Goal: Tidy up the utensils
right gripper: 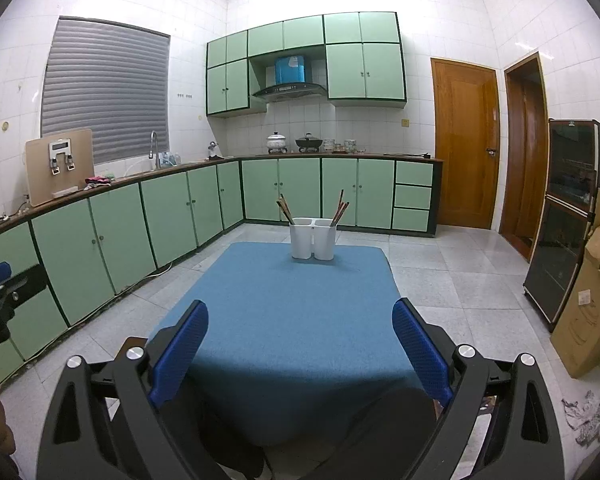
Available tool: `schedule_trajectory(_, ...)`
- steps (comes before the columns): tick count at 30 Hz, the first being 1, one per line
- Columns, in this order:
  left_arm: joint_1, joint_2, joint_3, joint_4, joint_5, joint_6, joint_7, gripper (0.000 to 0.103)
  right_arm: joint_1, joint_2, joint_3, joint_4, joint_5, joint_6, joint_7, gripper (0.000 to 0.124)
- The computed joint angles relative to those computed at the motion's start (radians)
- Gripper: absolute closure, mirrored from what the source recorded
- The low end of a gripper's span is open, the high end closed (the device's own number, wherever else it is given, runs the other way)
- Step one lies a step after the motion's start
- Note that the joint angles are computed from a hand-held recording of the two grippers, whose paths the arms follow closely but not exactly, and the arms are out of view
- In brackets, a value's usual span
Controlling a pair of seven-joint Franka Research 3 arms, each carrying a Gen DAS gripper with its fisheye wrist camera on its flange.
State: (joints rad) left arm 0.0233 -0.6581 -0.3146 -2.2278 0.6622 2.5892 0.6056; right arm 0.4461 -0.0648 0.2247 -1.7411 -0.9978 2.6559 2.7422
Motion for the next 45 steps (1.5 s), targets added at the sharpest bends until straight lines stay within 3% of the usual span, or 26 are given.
schedule_trajectory(45, -0.002, 0.005, 0.010, -0.001, -0.014, 0.008, 0.012, 0.006, 0.002, -0.005, 0.005, 0.009, -0.005, -0.013, 0.020, 0.033)
